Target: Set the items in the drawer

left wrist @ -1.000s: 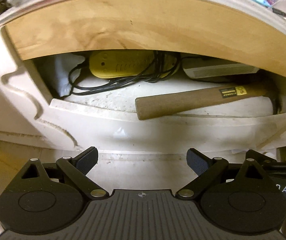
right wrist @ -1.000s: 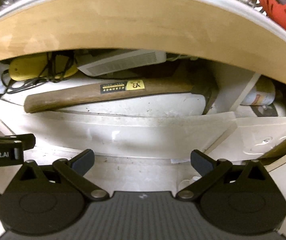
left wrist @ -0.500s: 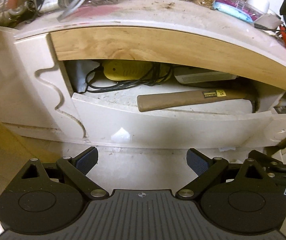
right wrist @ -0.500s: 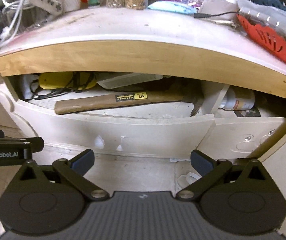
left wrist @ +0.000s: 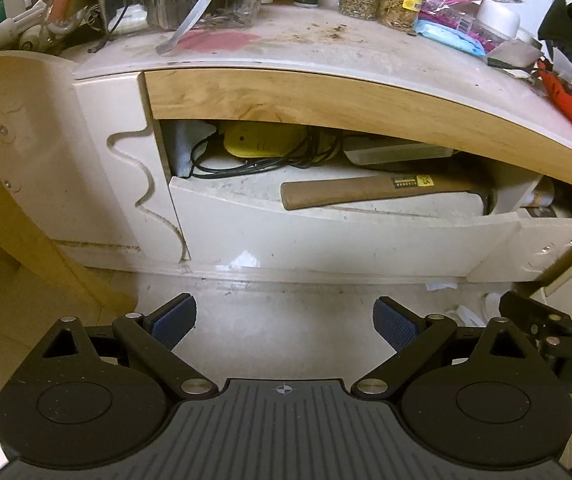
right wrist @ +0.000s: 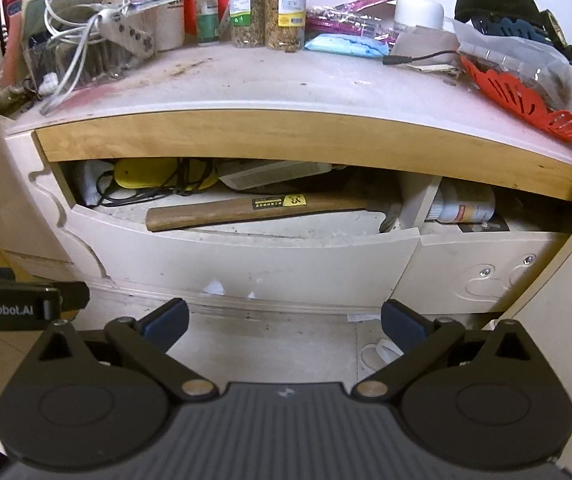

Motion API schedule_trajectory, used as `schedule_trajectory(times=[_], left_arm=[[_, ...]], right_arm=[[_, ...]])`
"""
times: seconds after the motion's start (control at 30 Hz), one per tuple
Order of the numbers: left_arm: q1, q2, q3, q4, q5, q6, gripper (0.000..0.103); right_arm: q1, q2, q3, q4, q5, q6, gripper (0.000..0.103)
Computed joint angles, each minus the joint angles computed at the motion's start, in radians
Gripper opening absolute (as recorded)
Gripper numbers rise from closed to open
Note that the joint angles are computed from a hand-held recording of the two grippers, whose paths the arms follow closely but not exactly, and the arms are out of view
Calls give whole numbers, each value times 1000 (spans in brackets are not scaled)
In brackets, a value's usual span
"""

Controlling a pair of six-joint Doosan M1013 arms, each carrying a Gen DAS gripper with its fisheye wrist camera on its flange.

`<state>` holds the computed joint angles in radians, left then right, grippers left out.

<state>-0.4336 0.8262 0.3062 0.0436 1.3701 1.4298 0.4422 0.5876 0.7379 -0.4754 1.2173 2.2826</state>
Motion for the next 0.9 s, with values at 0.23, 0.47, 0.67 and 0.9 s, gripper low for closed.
schedule_trajectory(times=[0.23, 0.47, 0.67, 0.9], left_arm=[[28, -62, 126, -3, -75, 9, 98], [13, -48, 92, 16, -58, -11, 98], [16, -42, 86, 11, -58, -11, 98], [62, -70, 154, 7, -95, 14, 98]], right_arm=[[9, -14, 20, -8, -10, 8, 103], [9, -13, 20, -9, -4, 11, 103], [9, -11, 20, -4, -5, 9, 103], [7, -9, 17, 4, -8, 9, 103]])
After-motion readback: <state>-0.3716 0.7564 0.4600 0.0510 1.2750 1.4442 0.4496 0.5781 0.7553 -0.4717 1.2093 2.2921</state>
